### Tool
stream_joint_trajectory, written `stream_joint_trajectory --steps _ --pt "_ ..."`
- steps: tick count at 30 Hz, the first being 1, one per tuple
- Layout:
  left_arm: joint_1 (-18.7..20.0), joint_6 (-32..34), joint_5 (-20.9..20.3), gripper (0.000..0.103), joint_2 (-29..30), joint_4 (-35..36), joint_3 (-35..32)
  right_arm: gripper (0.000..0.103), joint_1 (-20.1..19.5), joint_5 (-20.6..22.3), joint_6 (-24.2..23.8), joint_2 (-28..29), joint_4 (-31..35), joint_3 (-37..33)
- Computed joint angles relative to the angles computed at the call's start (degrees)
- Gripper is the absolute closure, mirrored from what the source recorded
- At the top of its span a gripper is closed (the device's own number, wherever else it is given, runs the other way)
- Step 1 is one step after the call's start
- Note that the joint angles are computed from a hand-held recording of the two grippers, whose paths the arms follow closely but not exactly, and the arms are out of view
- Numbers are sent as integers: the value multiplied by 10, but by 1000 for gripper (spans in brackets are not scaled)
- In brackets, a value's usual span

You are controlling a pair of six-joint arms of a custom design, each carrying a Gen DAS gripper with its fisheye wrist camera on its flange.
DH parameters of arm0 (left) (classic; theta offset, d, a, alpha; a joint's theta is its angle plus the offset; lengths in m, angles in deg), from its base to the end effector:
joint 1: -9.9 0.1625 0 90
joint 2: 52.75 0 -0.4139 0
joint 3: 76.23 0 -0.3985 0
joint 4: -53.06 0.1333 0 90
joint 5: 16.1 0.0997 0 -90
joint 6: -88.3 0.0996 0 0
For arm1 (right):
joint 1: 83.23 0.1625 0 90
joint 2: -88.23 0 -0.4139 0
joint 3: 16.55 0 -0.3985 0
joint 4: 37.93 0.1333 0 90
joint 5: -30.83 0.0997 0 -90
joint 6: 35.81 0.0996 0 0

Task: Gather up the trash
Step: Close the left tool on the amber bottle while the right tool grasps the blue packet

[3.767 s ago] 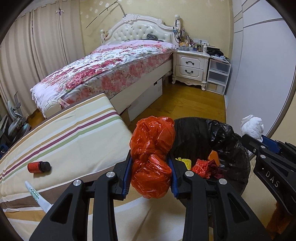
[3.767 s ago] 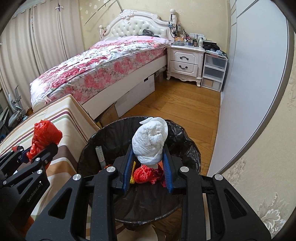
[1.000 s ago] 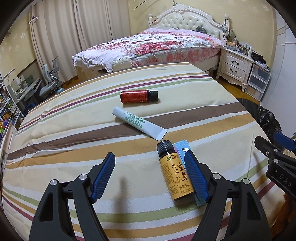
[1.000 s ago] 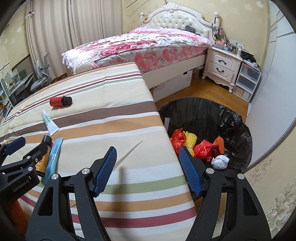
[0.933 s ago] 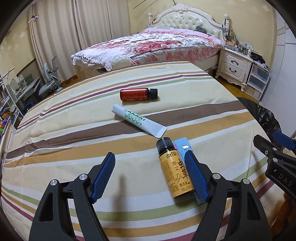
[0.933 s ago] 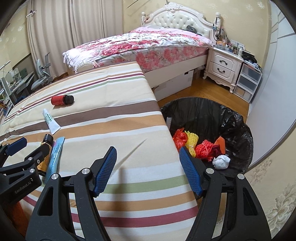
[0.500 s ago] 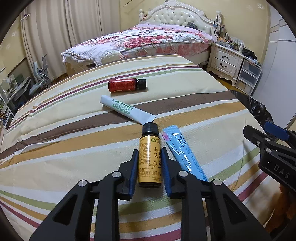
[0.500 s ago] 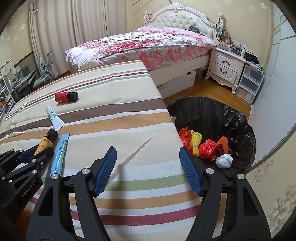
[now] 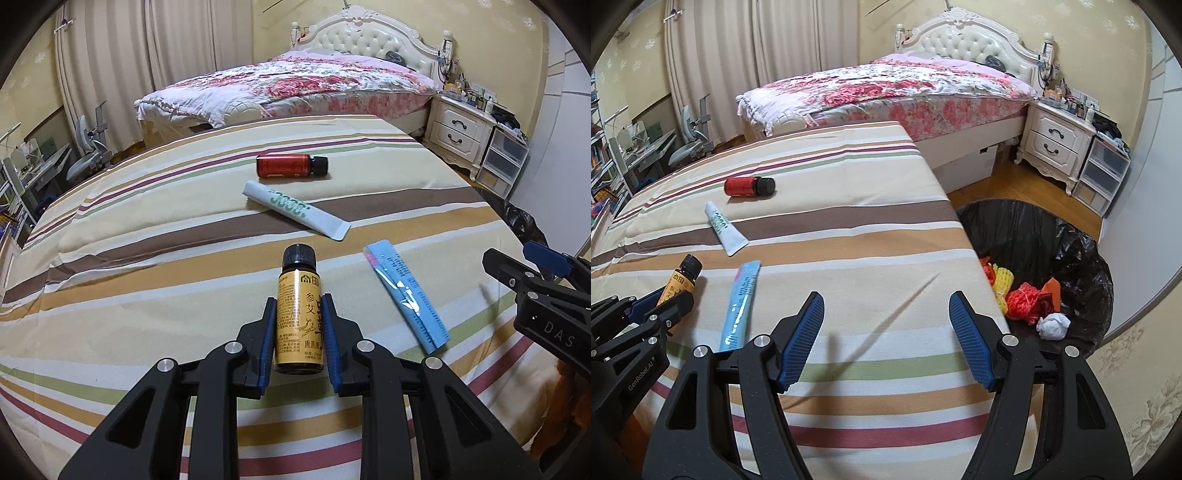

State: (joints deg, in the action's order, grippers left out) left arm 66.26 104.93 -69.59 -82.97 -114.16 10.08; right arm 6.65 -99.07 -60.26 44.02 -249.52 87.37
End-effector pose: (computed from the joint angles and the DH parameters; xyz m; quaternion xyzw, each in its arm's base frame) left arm -0.2285 -0.6910 0.0014 0.3445 0.8696 -0.2178 0.2788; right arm 0.0681 -0.6122 0.1589 -0.0016 -0.8251 0.4100 0.3888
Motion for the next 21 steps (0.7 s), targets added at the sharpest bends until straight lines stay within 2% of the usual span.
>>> stream_joint_trajectory --steps 13,19,21 --pt "33 -32 42 78 -38 -6 17 34 26 19 -9 33 57 -33" --pt "40 -37 35 78 -44 -9 17 35 34 10 -20 53 84 -51" --pt "41 -36 32 78 -45 -11 18 40 36 5 -23 56 91 -55"
